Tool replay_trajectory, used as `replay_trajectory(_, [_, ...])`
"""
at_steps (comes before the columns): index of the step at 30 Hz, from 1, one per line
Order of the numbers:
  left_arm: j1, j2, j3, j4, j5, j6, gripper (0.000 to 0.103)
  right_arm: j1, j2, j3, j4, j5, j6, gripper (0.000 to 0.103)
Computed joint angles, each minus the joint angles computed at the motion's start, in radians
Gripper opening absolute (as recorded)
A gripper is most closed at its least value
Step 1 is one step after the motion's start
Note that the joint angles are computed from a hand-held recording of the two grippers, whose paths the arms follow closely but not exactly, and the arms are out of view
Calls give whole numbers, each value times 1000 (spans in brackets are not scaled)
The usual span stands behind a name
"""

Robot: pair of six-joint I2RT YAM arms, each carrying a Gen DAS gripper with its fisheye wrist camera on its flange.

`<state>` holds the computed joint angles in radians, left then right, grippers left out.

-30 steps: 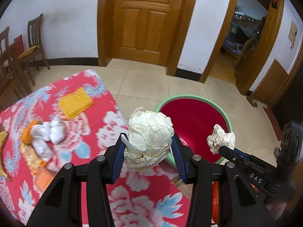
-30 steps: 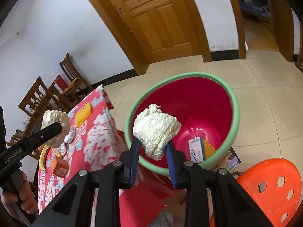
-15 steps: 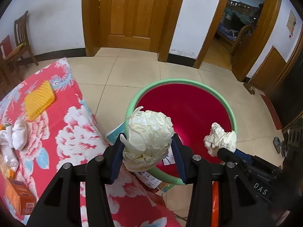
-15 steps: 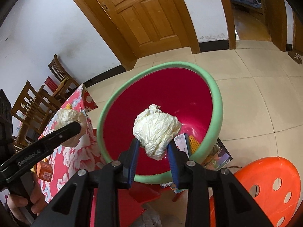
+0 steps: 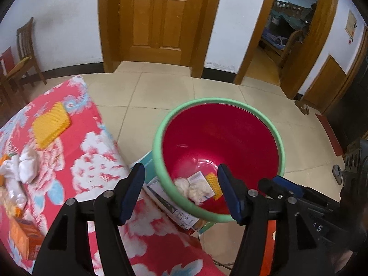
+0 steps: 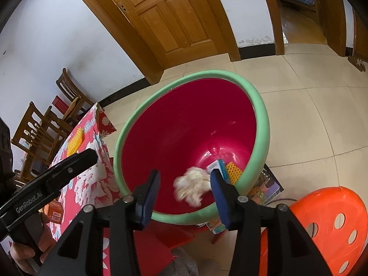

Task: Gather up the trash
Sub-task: 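Move both grippers back toward the table and the orange box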

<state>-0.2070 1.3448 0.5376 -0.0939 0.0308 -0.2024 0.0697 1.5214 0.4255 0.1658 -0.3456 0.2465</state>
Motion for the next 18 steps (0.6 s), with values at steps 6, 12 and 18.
replay_trajectory(6, [90, -153, -52, -95, -9, 12, 68, 39, -56, -16, -10, -1, 15, 55])
replay_trajectory(12, [220, -313, -104, -195, 19, 74, 68, 106, -140, -35, -35, 21, 49, 58])
replay_trajectory(18, [387, -401, -119, -277, 65, 180, 68, 192, -212, -42, -71, 53, 91, 61])
